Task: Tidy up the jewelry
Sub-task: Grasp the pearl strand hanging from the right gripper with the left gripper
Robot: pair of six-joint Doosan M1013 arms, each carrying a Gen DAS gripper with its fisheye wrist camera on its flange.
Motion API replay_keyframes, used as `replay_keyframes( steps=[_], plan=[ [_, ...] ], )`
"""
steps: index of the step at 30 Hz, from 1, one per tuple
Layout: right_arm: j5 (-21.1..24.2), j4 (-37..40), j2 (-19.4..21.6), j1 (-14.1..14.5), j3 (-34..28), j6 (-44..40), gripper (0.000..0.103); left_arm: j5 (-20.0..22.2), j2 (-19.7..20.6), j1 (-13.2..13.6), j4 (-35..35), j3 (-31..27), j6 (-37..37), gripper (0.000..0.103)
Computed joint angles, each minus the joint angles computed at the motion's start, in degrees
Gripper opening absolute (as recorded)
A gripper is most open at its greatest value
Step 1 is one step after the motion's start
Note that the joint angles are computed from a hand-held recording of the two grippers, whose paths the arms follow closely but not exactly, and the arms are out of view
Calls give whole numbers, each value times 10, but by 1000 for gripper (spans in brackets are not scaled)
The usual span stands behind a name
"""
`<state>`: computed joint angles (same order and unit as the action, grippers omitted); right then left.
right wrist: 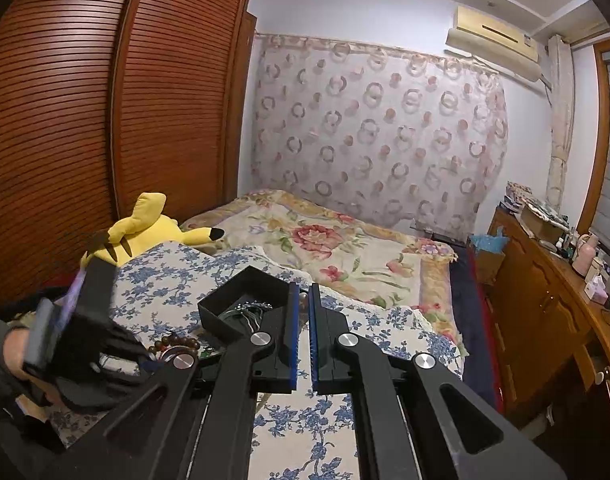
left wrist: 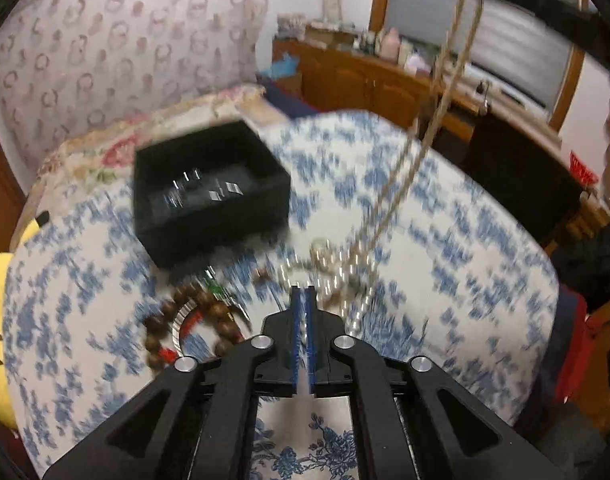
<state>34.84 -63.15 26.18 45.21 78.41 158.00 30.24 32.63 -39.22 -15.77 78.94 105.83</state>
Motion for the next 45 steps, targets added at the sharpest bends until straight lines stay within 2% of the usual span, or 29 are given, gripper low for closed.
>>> replay_keyframes(
  steps=[5, 7, 16, 18, 19, 21, 28, 33, 36, 39, 41, 45],
  plan=[
    [1, 2, 3, 0, -2, 2, 5, 29, 19, -3, 15, -11, -13, 10],
    [2, 0, 2, 0, 1, 6, 5, 36, 24, -6, 48, -16, -36, 12],
    [1, -2, -1, -1, 5, 10, 5, 28, 33, -13, 103, -24, -69, 18],
    [1, -4, -1, -1, 7, 13, 5, 21, 32, -15, 115, -22, -70, 15],
    [2, -3, -1, -1, 7, 12, 5, 17, 31, -14, 98, -19, -48, 7],
    [2, -7, -4, -2, 12, 18, 5, 12, 29, -17, 111, -15, -54, 6],
    [4, 1, -2, -7, 20, 20, 5, -64, -18, -4, -16, 15, 21, 6],
    [7, 4, 3, -8, 18, 24, 5, -98, -49, 5, -106, 16, 93, 6],
    [9, 9, 8, -8, 13, 18, 5, -113, -60, 6, -106, 9, 91, 6],
    [6, 3, 12, -8, 7, 23, 5, -124, -66, 7, -66, -2, 54, 6],
    [1, -1, 13, -8, 1, 24, 5, -128, -69, 12, -64, -5, 48, 6],
    [-1, -8, 17, -8, -16, 11, 5, -128, -69, 23, -92, -22, 63, 6]
  ],
)
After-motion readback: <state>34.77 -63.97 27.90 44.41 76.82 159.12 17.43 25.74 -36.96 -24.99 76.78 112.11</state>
